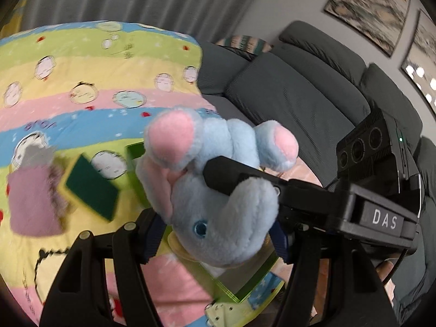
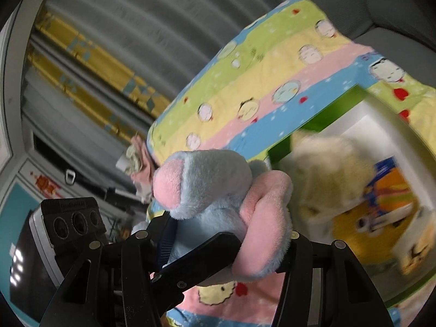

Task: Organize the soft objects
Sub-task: 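Carry the elephant plush with the right gripper over the green box, then lower the elephant plush into the box and open the right gripper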

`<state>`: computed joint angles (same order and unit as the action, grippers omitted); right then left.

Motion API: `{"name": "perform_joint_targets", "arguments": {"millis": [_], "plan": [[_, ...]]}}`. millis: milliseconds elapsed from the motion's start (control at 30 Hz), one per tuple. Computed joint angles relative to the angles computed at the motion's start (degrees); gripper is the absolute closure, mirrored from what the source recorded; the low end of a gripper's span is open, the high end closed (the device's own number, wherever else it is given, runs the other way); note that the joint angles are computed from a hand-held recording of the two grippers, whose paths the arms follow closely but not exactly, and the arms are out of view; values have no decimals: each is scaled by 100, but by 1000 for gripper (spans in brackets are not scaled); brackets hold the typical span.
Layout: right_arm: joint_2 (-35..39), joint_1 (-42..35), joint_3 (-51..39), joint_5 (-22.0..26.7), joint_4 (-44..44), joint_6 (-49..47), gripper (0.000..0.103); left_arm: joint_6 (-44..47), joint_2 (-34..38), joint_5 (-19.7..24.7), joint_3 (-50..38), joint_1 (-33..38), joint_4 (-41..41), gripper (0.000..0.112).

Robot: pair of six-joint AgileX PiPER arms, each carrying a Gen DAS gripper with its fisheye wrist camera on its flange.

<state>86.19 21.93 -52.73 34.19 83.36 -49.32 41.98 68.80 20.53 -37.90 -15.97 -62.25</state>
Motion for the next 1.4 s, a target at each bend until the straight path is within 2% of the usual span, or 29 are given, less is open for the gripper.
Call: {"name": "perform_joint_targets", "arguments": {"millis": [100,200,400,700,900,967,1067,1200,1300,1400], "plan": [[-49,-327,80,147,175,-150,47,-528,369,-164,-425,-379,515,47],[-45,-732,148,378,336,-321,47,-851,734,-142,-814,-596,853,47],[130,-1221,88,610,229,-271,47,-931,1405,-48,-1332,-744,863,47],[899,-1807,-175,1082,306,-259,47,-1673,2323,115,-2094,-883,1570,47],[1473,-1776,-595,884,-355,491,46,-2326,2947,314,-2468,-840,2212,47],[1571,-1632,-756,561,-833,974,46,-2167,3012,281,-2427,-786,2032,46],[1651,-1602,-821,476,-930,1142,46,-1982,3082,238,-2405,-727,1819,43],[1725,-1537,-829,282,-912,1246,46,-2211,3172,361,-2408,-632,1825,42],[1746,-1420,-856,122,-1011,1252,46,-1890,3087,179,-2191,-623,1466,42],[1626,-1255,-859,-112,-1353,1556,46,-2172,2873,57,-1999,-703,1738,44]]}}
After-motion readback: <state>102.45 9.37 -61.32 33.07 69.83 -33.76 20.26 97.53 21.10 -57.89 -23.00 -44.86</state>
